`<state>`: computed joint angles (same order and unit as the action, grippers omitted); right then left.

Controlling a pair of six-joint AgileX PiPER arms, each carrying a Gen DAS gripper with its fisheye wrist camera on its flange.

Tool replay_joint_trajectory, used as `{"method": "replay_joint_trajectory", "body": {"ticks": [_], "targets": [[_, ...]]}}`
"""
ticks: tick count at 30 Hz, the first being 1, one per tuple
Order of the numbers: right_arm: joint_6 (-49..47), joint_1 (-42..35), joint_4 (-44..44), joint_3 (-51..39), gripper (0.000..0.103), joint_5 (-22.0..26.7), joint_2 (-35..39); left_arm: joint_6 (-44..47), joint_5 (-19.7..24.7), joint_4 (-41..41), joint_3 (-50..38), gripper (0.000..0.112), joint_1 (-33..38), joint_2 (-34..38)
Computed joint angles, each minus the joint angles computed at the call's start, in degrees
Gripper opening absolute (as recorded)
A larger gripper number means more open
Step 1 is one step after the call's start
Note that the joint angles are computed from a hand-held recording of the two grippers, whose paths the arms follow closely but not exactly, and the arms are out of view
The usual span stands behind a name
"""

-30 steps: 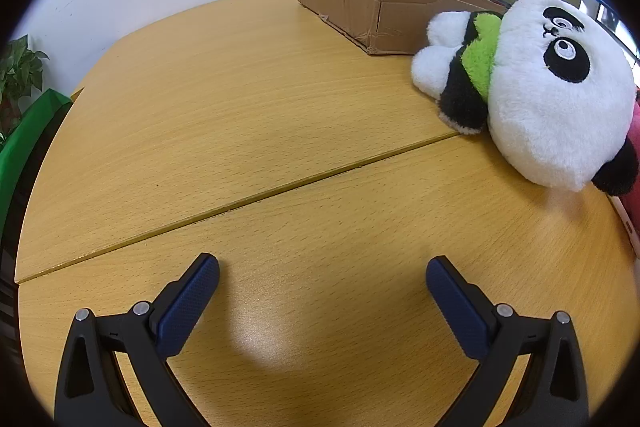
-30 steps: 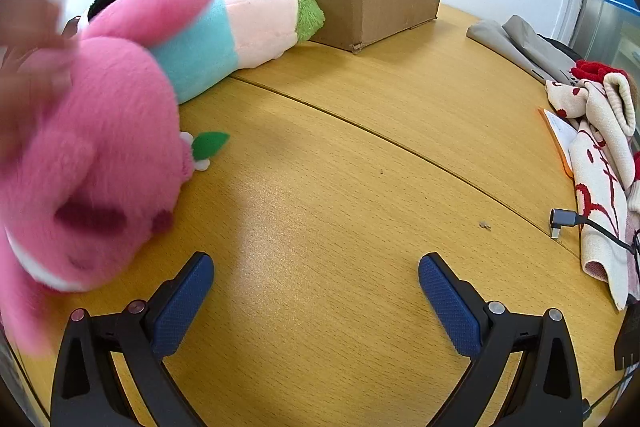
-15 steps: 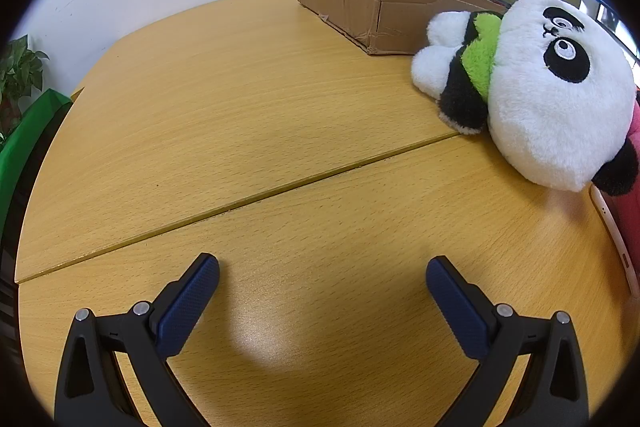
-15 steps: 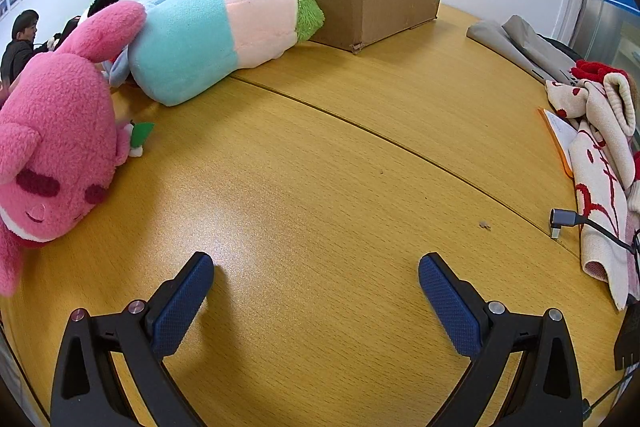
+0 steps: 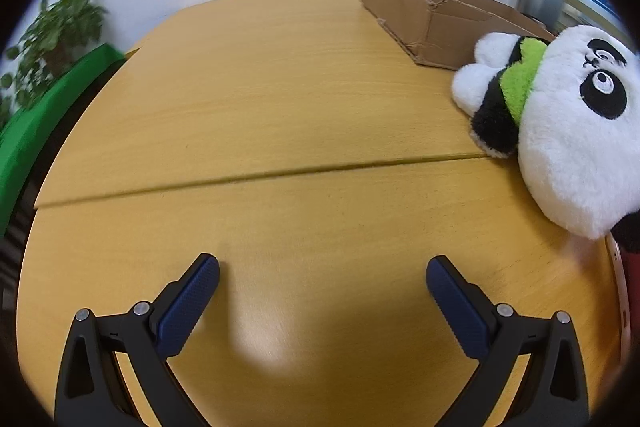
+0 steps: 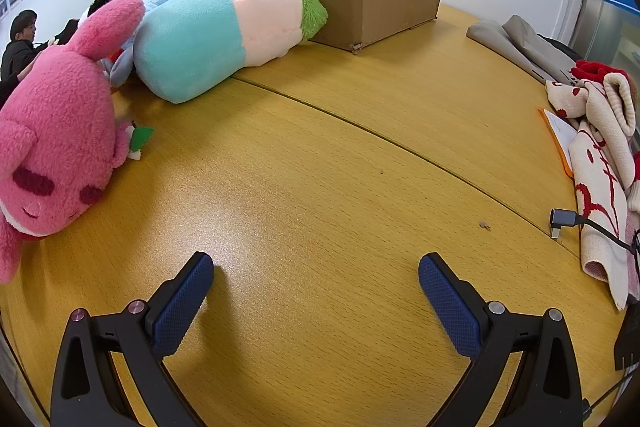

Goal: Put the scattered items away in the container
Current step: 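Move both grippers toward the pile of plush toys beside the box, then grasp the pink plush bear with the left gripper while the right gripper grasps it too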

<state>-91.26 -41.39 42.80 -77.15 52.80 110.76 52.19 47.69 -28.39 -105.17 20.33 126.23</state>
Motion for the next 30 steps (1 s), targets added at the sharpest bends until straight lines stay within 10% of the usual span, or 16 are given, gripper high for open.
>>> {"method": "replay_joint_trajectory", "body": {"ticks": [12, 20, 30], "targets": [[1.29, 0.77, -0.03, 0.11, 0.103, -1.08, -0.06, 2.74, -7.69, -2.74, 20.38, 0.103, -1.84, -12.75], [16.91, 5.67, 0.01, 13.71, 0.103, -17.63, -8.98, -1.1, -11.8, -1.83, 26.45, 0.103, -2.59, -16.48], [27.41, 8.31, -2.95, 20.69, 0.103, -24.49, -14.42, -2.96, -13.97, -7.61, 35.11, 0.102, 1.15, -26.73]]}}
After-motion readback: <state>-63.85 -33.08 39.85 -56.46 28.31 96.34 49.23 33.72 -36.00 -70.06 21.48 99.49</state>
